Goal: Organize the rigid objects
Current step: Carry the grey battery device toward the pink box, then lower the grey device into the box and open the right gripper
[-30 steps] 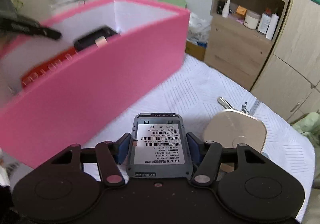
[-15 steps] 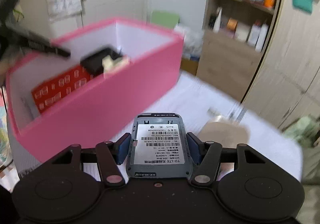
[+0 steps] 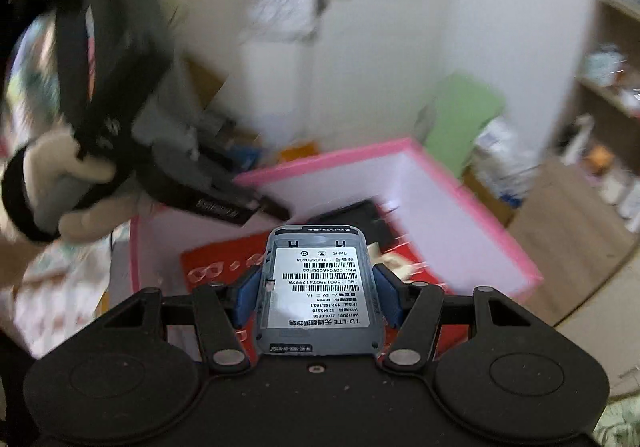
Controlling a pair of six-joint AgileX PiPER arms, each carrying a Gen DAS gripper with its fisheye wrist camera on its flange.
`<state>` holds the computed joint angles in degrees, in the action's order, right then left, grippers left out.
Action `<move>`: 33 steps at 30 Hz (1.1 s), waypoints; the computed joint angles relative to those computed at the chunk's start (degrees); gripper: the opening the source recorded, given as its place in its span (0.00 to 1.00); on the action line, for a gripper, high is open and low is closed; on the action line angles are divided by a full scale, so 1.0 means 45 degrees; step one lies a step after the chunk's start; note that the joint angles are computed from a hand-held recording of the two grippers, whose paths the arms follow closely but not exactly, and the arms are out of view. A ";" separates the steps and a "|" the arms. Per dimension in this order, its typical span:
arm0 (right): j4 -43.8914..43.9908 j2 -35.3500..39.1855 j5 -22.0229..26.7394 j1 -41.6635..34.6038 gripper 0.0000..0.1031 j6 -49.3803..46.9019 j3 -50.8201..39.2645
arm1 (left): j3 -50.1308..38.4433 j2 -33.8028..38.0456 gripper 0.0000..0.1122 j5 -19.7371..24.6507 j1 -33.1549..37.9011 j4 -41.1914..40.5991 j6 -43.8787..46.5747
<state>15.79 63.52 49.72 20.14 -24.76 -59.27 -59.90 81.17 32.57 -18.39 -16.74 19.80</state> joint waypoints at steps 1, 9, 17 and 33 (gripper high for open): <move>0.0104 0.0720 0.0223 0.0108 0.63 -0.0229 -0.0365 | 0.0002 0.0007 0.16 -0.0019 -0.0003 0.0005 -0.0013; 0.0304 0.3629 0.0870 0.0759 0.63 -0.1899 -0.1679 | 0.0102 -0.0053 0.16 -0.0101 0.0044 -0.0161 0.0125; 0.0494 0.5218 0.1166 0.0987 0.63 -0.3167 -0.2763 | 0.0168 -0.0093 0.16 -0.0229 0.0019 -0.0159 0.0175; -0.0521 0.4065 -0.0970 0.1281 0.66 -0.2273 -0.1513 | 0.0305 -0.0151 0.16 -0.0467 0.0046 -0.0396 0.0326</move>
